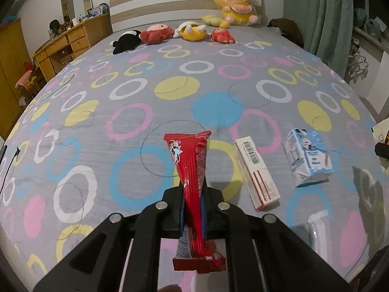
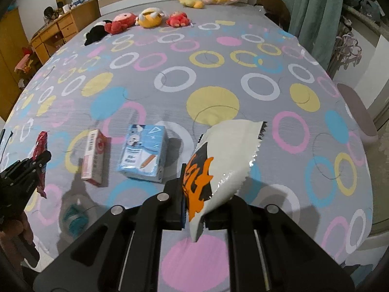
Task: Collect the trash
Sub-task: 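Lift the red wrapper with the left tool while the right tool lifts the orange-black packet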
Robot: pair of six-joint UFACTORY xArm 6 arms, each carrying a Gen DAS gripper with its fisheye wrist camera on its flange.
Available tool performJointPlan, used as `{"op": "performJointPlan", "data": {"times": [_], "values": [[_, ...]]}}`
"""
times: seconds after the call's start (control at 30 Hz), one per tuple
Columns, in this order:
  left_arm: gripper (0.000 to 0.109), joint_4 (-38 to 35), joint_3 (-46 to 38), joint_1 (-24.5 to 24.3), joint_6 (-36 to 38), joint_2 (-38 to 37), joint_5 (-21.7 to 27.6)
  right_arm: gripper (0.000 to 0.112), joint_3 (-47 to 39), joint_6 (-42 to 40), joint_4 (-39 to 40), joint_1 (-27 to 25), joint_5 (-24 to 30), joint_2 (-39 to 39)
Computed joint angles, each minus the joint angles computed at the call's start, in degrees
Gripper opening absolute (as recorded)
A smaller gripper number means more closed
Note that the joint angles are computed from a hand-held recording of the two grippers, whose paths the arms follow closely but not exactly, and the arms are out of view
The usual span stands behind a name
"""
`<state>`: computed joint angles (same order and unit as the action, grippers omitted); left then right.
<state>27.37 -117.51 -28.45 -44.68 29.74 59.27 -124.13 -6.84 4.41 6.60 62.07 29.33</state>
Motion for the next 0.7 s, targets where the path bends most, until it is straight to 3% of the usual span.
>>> {"op": "performJointPlan", "data": {"times": [0.33, 0.7], "values": [[0.010, 3.0, 12.8, -2.1, -5.7, -12.3, -2.7, 0.010, 13.3, 0.2, 0.7, 1.6, -3.3, -13.9], [0.010, 6.4, 18.3, -6.1, -9.0, -23.4, 2.4, 0.010, 15.7, 0.2, 0.5, 4.4, -1.5, -23.7]]}}
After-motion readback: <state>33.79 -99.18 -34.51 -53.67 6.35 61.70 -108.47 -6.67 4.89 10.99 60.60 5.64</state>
